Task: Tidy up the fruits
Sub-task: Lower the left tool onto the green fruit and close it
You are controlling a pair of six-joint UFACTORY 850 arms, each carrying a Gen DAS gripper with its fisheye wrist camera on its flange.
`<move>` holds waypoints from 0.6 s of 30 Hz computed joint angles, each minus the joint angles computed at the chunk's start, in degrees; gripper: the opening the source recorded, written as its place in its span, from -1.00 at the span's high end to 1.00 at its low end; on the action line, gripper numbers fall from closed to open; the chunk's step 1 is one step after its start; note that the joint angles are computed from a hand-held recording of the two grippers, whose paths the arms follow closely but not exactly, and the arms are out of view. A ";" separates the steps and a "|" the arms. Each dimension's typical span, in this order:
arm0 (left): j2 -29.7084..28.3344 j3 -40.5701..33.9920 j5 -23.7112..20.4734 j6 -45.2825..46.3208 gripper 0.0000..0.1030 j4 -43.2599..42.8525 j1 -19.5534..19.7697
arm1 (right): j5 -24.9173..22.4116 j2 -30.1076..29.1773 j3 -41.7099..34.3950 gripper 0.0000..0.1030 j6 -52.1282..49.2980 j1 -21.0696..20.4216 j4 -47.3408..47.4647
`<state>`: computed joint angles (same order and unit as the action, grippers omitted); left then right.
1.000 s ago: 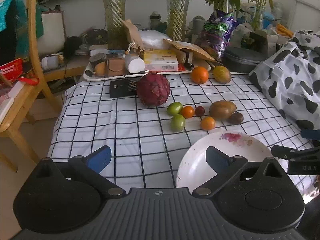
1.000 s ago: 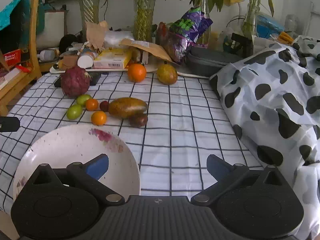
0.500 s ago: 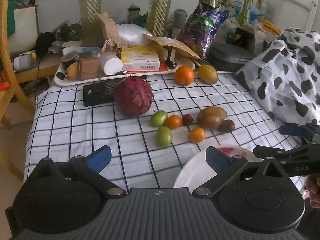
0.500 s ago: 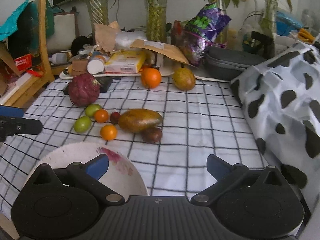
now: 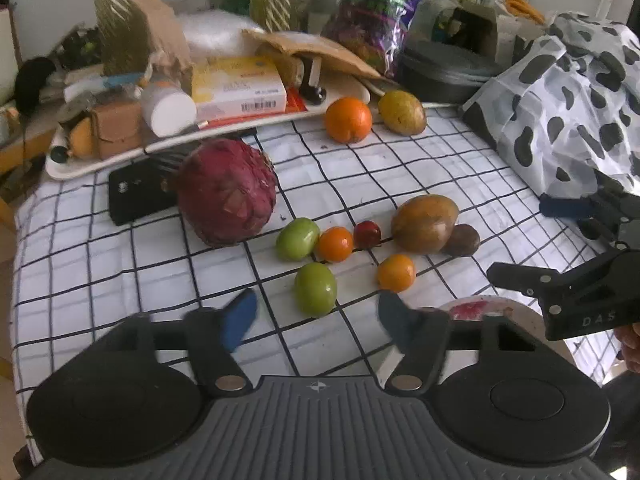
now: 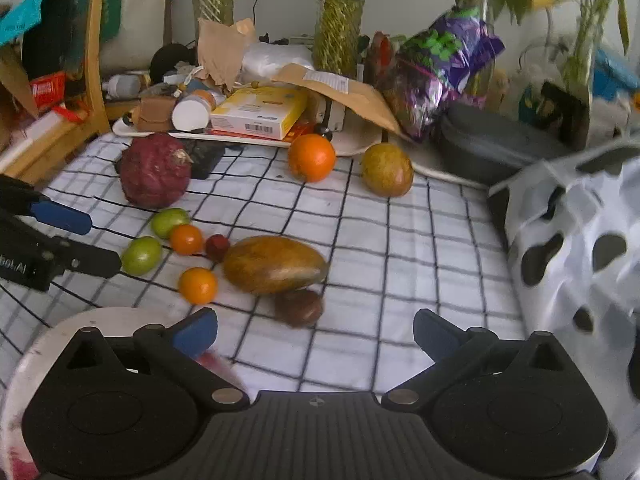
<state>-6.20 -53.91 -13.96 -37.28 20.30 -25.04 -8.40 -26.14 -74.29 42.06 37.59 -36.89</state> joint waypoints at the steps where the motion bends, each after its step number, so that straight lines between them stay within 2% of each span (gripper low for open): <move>1: -0.48 -0.45 -0.19 3.00 -0.06 -2.95 0.32 | -0.24 -0.30 -0.37 -1.00 0.69 -0.05 -1.14; 6: -2.96 -2.65 -0.95 10.33 0.07 -10.00 1.39 | -0.59 -1.42 -1.95 -1.00 -9.59 -1.15 10.28; 9: -4.44 -3.87 -1.46 13.02 0.08 -13.12 1.89 | -1.01 -1.79 -2.44 -1.00 -12.34 -1.45 12.99; 11: -5.37 -4.52 -1.65 14.57 0.19 -15.33 2.19 | -1.27 -2.00 -2.67 -1.00 -13.36 -1.57 13.80; 12: -5.96 -4.98 -1.96 15.72 0.31 -16.34 2.29 | -1.34 -2.10 -2.79 -1.00 -14.30 -1.66 14.71; 13: -6.50 -5.41 -2.37 15.21 0.37 -15.66 2.23 | -1.32 -2.14 -2.80 -1.00 -15.57 -1.76 16.09; 18: -7.77 -6.27 -2.80 13.78 0.43 -13.49 1.96 | -0.91 -2.30 -2.75 -1.00 -27.42 -2.26 28.10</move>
<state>-13.97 -60.18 -16.76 -23.50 6.81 -23.08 -9.30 -28.44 -77.05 14.65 35.33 -8.79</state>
